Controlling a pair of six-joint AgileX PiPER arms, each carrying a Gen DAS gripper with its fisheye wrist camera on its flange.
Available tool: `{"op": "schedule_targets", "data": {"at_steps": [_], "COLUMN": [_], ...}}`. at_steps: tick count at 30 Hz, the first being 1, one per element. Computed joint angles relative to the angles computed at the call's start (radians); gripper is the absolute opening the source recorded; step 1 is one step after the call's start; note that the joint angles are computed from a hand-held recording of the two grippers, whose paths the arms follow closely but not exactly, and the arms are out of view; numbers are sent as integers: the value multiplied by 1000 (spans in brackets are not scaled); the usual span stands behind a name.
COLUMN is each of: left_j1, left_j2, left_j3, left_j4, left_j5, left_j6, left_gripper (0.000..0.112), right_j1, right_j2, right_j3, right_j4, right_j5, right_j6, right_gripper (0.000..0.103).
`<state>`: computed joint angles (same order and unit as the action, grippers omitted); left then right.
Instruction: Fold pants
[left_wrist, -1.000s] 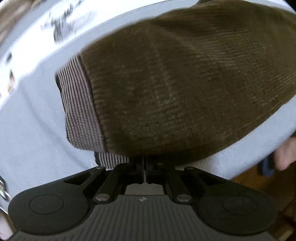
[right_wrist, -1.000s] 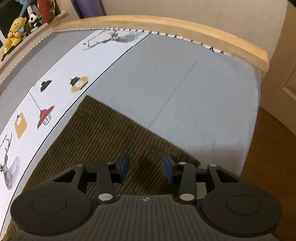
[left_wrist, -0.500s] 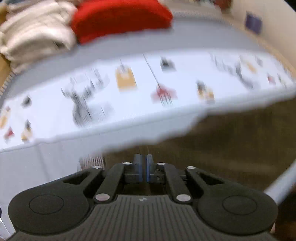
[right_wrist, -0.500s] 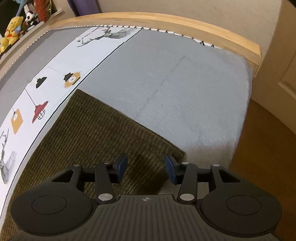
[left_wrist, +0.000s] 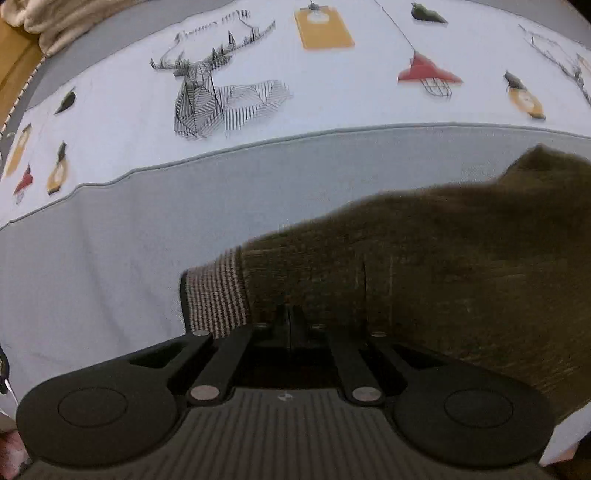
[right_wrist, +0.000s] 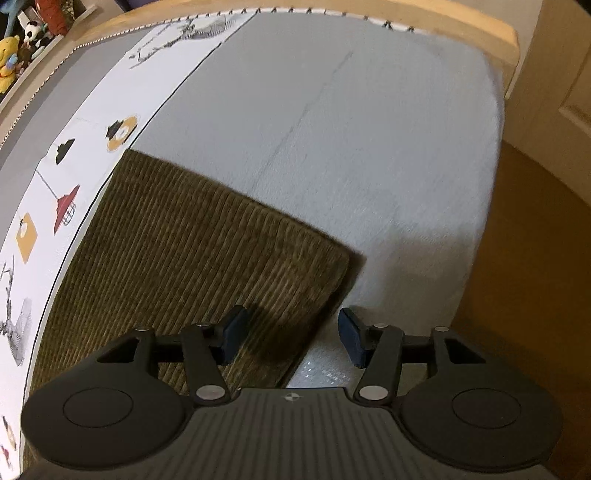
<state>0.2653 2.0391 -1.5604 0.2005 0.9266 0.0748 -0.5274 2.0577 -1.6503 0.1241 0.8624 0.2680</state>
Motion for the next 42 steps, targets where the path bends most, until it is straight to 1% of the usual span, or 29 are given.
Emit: {"op": "schedule_targets", "data": {"at_steps": [1,3,6,8,9,12,14,16,17,18,20,22,23,25,26,27,28,29,30,31,33,35,36,37,38,39,40,41,42], "left_j1": [-11,-29,-55,-63,-70,-119,-142,-168,-188,-210,-247,-267,-289,-348,-369,-393,-415,-444,-460,-467,-456,-450,-451,-440,-434,-434,-434,-433,-431], "left_j2": [-5,-46,-102,-154,-178,-243,-308,-375,-410,-451,-516,-557,-557,-495,-488,-482,-473,-466,-456,-446,-428,-421,-421,-416,-409,-408,-406,-405,-405], "left_j3": [-3,29,48,66,69,64,64,83,109,154,245,364,400,382,385,388,386,388,385,379,355,347,349,353,354,355,355,354,353], "left_j4": [14,37,33,-23,-35,-6,-51,-102,-111,-118,-172,-258,-256,-173,-165,-136,-73,27,88,109,47,4,13,15,27,39,44,42,38], "left_j5": [4,-20,-77,-111,-113,-125,-139,-156,-178,-219,-286,-381,-391,-333,-344,-374,-389,-400,-402,-394,-378,-380,-384,-396,-406,-409,-411,-412,-411], "left_j6": [-17,-49,-80,-63,-62,-99,-88,-96,-112,-134,-164,-161,-192,-283,-283,-280,-310,-379,-419,-437,-411,-390,-395,-383,-380,-386,-385,-382,-377], "left_gripper": [2,4,13,14,14,15,24,47,51,54,55,55,55,53,54,54,55,55,56,56,56,56,56,57,58,58,58,58,58], "right_j1": [1,4,-4,-4,-1,13,20,18,20,21,18,5,-2,-21,-32,-42,-51,-60,-66,-70,-67,-56,-54,-48,-40,-30,-29,-35,-45], "right_j2": [5,16,22,25,25,30,34,34,31,28,23,16,10,-5,-11,-19,-18,-14,-11,-8,-2,2,-3,-1,3,6,2,0,-5], "right_j3": [-6,-17,-19,-18,-18,-22,-27,-27,-24,-20,-14,-2,8,31,43,59,62,63,63,62,56,52,59,57,51,46,51,56,63], "right_j4": [0,-6,17,26,20,5,8,34,39,42,56,81,95,115,123,131,141,156,171,182,175,152,145,132,114,73,57,80,122], "right_j5": [8,21,17,7,5,0,-7,-14,-19,-23,-28,-38,-45,-63,-75,-87,-92,-92,-91,-91,-93,-99,-106,-112,-117,-119,-124,-131,-136], "right_j6": [-2,3,-6,-7,-4,13,14,-8,-11,-12,-23,-38,-43,-44,-38,-36,-34,-38,-45,-51,-52,-41,-43,-37,-26,3,17,10,-8], "right_gripper": [61,63,68,70,71,78,78,78,78,78,78,76,76,76,76,76,76,76,76,76,77,77,75,71,57,36,28,20,18]}}
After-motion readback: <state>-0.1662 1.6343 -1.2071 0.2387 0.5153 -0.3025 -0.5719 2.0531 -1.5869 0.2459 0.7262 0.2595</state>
